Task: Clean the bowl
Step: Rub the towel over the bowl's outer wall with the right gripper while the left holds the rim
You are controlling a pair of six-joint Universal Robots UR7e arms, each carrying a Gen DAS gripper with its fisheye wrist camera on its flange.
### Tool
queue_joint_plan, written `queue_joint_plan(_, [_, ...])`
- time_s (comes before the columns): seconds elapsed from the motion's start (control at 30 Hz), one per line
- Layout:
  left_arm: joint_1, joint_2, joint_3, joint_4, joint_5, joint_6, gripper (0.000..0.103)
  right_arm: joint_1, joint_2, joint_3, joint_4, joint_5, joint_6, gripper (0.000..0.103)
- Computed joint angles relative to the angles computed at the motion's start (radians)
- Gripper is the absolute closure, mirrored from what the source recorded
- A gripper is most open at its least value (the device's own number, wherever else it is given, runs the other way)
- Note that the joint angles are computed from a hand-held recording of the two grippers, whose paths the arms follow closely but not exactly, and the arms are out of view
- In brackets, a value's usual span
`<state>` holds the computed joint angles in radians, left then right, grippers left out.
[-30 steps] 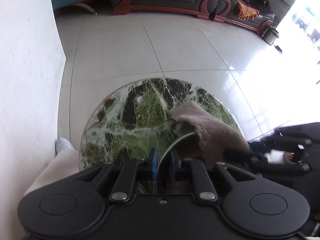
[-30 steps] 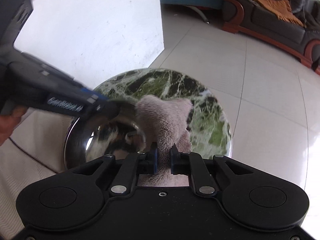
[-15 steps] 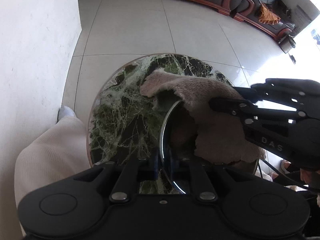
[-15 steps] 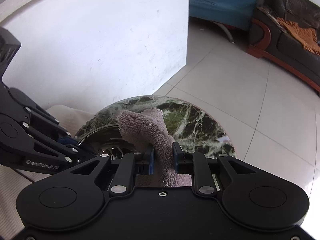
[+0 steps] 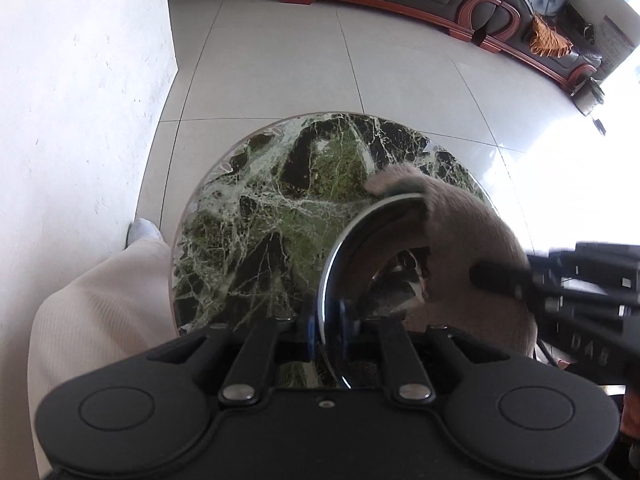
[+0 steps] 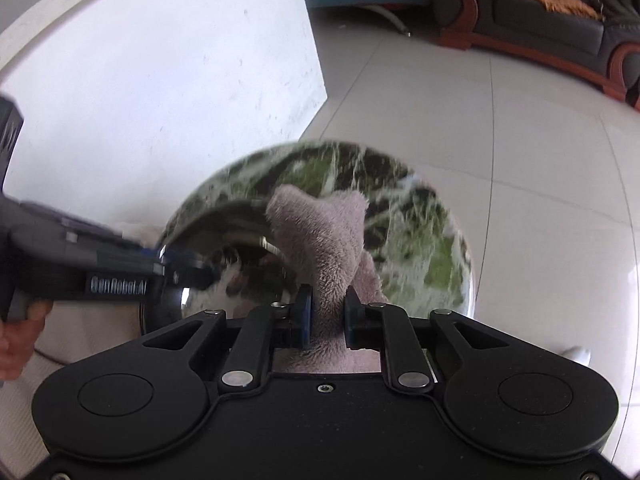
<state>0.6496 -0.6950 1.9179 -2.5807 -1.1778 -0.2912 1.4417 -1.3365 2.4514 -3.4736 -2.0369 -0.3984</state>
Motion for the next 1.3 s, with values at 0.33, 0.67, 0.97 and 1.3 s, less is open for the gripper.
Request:
queue_joint_plan(0.33, [-0.008,0.009,0.003,-0.016,0.012,-0.013,0.092,-0.037,-0.047,0.037,0.056,0.04,0.088,0.088])
queue_joint_plan(0.67, [-0.013,0.011,0.003,-0.007,0.023,-0.014,0.09,0.002,0.013,-0.033,0.03,0.015,0.026,0.088])
queue_joint_plan(0.97, [-0.012,0.016,0.004,-0.02,0.021,-0.01,0.09,-0.003,-0.014,0.029,0.04,-0.004,0.069,0.088])
queue_joint_plan(1.3, [-0.015,0.013,0.015,-0.036,0.026,-0.014,0.089,-0.015,-0.008,0.001,0.034,0.028,0.057,0.088])
